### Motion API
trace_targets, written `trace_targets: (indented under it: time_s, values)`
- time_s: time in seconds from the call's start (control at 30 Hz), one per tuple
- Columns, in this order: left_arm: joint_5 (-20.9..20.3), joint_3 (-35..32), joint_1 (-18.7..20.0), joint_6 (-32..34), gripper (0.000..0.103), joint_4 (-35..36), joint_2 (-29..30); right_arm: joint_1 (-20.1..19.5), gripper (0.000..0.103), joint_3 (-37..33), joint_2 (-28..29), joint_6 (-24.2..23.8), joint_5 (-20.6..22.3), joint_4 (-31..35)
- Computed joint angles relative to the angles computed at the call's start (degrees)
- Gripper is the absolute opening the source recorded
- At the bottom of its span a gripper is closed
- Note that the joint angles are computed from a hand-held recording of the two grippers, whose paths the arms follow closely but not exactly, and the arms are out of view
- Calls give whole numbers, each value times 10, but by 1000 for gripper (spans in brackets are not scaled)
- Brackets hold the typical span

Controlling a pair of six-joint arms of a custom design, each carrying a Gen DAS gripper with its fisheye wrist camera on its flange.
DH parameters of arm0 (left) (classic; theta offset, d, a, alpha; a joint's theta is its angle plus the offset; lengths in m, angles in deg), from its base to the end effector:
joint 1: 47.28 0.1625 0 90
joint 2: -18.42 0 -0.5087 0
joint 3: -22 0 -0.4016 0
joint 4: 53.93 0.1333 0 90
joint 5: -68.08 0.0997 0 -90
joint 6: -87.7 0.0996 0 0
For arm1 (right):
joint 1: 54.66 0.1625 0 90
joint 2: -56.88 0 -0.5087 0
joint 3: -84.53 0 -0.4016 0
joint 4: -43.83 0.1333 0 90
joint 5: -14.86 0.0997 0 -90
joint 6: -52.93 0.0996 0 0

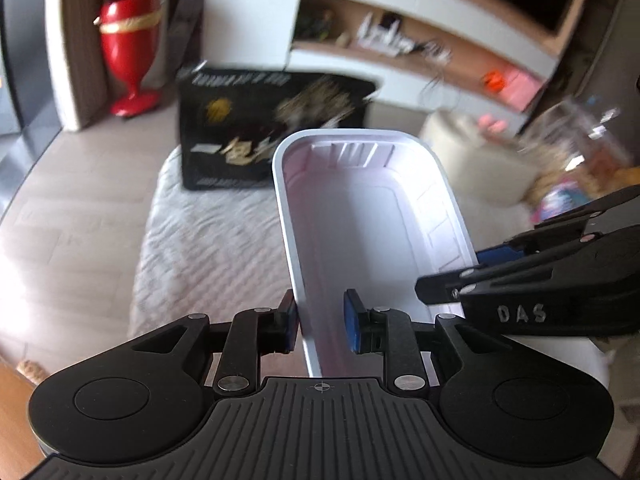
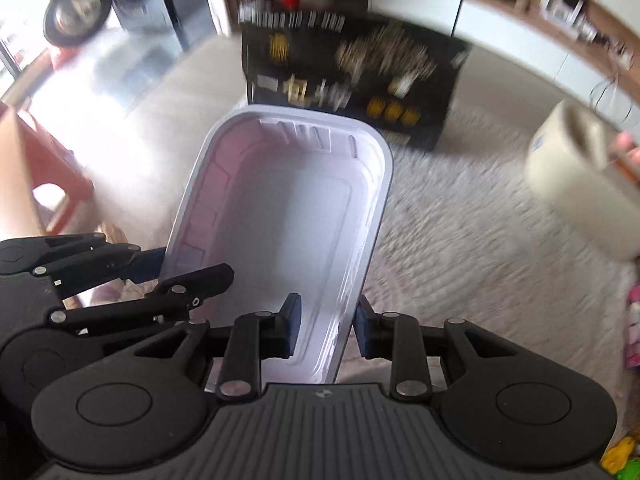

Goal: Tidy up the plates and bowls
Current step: 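Lift the pink tray and carry it toward the bowl stack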

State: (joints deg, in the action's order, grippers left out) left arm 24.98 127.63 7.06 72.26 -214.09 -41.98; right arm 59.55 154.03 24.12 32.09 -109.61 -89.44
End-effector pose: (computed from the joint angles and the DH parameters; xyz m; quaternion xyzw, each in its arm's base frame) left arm -0.2134 -0.6508 0.3000 0.0727 0.8970 -0.3462 0.2652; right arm 0.4220 -0.7510 0.1273 0.3497 -0.8873 0.0631 0.2941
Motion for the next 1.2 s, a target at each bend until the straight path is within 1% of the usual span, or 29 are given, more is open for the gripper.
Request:
trace_targets:
  time_s: [0.1, 0.13, 0.2, 0.27, 0.37, 0.5, 0.53, 0.57, 0.6, 0.63, 0.7, 0.8, 1.03, 1.2]
  values:
    - [-27, 16, -21, 13, 26, -42, -2, -1, 29, 51, -47, -23, 17, -59]
    - [-35, 23, -30, 19, 26, -58, 1, -1, 29, 74, -66, -38, 21, -89]
    - [-52, 29, -41, 28, 26, -65, 8, -4, 29, 113, -94, -65, 22, -142]
    - [-77, 26, -45, 28, 26, -48, 20, -9, 31, 141, -117, -74, 20, -173]
    - [-110, 21, -41, 17, 26, -14, 36, -22, 32, 165, -139, -51, 15, -175]
    - [-114, 20, -44, 30, 26, 2, 52, -47, 31, 199, -157, -18, 6, -164]
    - [-104, 22, -46, 36, 24, -5, 53, -52, 32, 200, -156, -9, 7, -158]
    - [-103, 22, -47, 38, 24, -2, 51, -56, 32, 208, -160, -4, 15, -162]
    - [-111, 20, -44, 38, 24, -2, 48, -59, 32, 211, -165, -1, 24, -162]
    - [-122, 22, -42, 32, 24, -6, 43, -59, 32, 211, -166, 5, 24, -157]
    - [-131, 23, -39, 26, 24, -15, 38, -57, 32, 217, -170, 15, 20, -155]
    - [-127, 27, -38, 26, 24, -25, 32, -52, 32, 213, -168, 23, 14, -148]
    - [-123, 23, -36, 18, 24, -17, 32, -50, 32, 206, -162, 22, 23, -160]
    - [-119, 22, -33, 14, 24, -7, 34, -55, 33, 179, -148, 47, 24, -144]
